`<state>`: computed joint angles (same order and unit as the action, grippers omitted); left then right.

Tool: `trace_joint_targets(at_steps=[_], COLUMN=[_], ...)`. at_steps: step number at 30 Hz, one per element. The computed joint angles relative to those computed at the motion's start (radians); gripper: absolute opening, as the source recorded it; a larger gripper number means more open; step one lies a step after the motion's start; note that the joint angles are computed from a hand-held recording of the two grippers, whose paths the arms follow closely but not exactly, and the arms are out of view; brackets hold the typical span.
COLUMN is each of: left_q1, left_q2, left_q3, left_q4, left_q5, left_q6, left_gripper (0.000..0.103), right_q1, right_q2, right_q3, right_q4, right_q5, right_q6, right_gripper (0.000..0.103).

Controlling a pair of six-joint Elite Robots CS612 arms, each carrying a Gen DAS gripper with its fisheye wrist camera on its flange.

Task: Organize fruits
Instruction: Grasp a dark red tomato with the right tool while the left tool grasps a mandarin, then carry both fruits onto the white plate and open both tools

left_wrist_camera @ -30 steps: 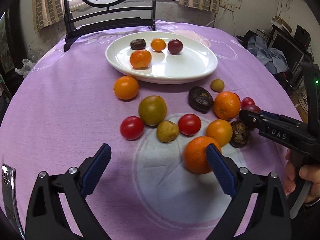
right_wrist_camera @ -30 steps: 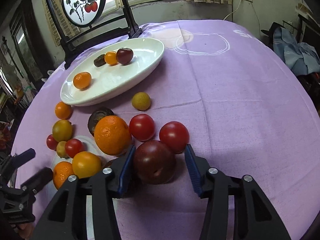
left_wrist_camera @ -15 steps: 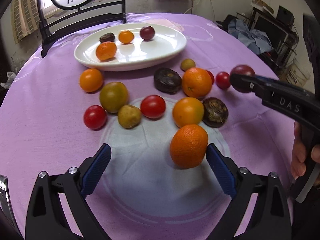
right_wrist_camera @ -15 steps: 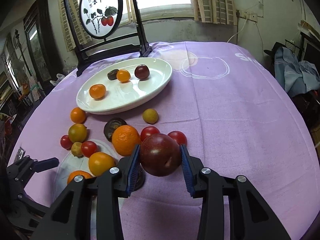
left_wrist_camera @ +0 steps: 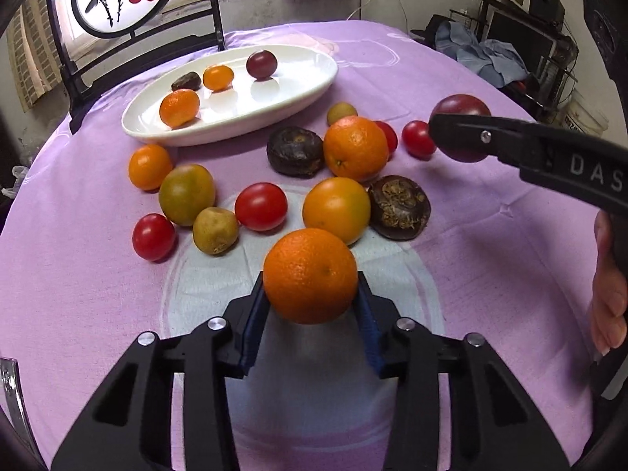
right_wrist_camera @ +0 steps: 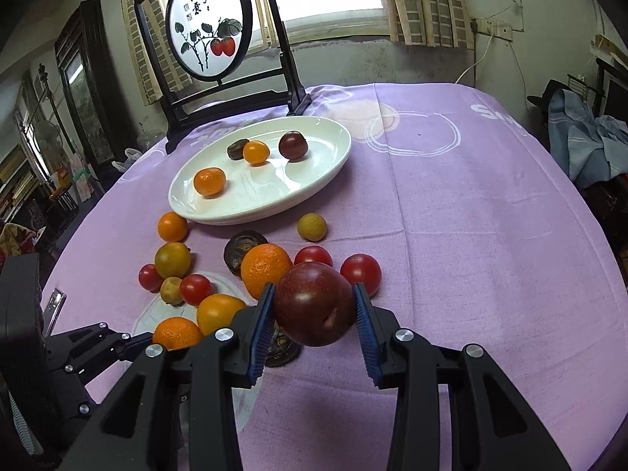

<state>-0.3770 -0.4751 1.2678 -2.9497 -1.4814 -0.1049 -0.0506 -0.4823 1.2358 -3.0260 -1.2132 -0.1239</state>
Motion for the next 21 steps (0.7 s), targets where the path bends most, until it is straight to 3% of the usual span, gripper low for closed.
trace_joint_targets(at_steps=[9,12,18,21], left_q1=[0.018,0.024,0.057,0.069], left_q2=[-0.03,-0.023,0.037,0.083], left_q3=[0.013,-0.023,-0.181,-0.28], left_q4=[-0.062,-0.077,-0.007,0.065], left_q5=[-0.001,0.051,0.072,0.082], left_q6=[0.007,0.005,-0.096,-0.143], left_gripper=[0.041,0.041,0.041,0.041], right_q1=[0.003,0.005,0.024,0.045], right_q2=[0.001,0.0,0.016,0.055], right_q3=[0.013,0.012,-0.069,-0.161], right_q4=[-0.038,-0.044,0.014,0.035], right_q5=[0.025,0.059,0.068,0.025], right_q6=[-0.016,-0.018,-0.068,-0.107], right_gripper=[0.04,0.04,0.04,0.04])
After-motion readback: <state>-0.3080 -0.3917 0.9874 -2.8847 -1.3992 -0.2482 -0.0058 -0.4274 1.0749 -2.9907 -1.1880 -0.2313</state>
